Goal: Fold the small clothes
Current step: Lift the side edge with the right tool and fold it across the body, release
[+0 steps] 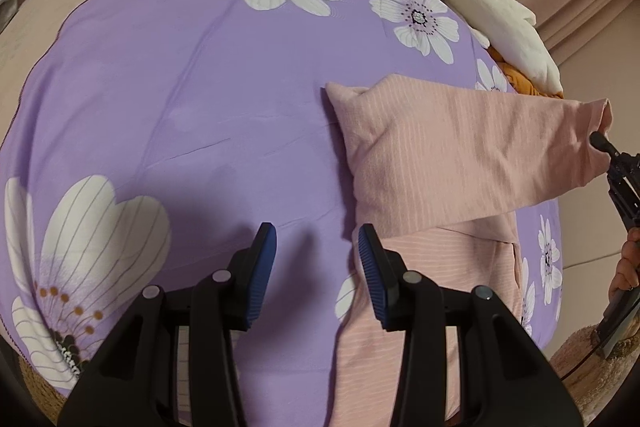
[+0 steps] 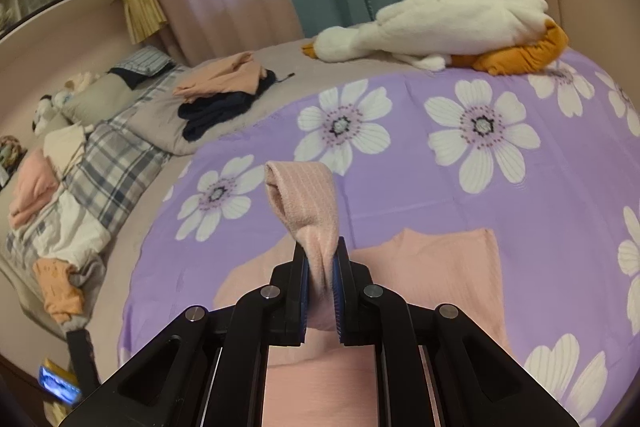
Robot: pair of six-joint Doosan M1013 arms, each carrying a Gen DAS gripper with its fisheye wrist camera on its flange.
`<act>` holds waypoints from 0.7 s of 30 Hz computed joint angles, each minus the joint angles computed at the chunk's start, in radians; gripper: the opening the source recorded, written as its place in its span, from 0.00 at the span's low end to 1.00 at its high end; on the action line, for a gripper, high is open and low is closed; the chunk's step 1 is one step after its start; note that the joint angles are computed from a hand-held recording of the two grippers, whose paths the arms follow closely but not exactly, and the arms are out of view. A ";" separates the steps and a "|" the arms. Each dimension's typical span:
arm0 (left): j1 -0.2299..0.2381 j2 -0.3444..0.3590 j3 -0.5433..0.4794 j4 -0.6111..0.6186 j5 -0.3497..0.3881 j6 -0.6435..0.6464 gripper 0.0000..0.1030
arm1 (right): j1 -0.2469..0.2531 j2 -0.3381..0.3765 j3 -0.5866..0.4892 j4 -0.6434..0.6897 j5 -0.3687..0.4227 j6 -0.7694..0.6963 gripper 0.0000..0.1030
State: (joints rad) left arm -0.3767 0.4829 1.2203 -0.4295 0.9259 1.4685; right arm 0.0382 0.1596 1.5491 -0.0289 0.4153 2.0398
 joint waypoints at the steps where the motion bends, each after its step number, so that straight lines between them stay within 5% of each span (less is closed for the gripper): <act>1: -0.002 0.004 -0.006 0.001 0.003 0.002 0.40 | -0.004 -0.001 0.002 0.006 0.000 -0.001 0.12; 14: -0.029 0.062 -0.105 0.020 0.034 0.021 0.38 | -0.034 -0.004 0.030 0.003 0.003 0.037 0.12; 21: -0.044 0.109 -0.179 0.029 0.052 0.033 0.27 | -0.054 -0.002 0.045 0.009 0.013 0.062 0.12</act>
State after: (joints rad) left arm -0.4211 0.5923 1.0414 -0.4003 0.9778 1.5018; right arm -0.0154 0.1576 1.5943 -0.0204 0.4286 2.1015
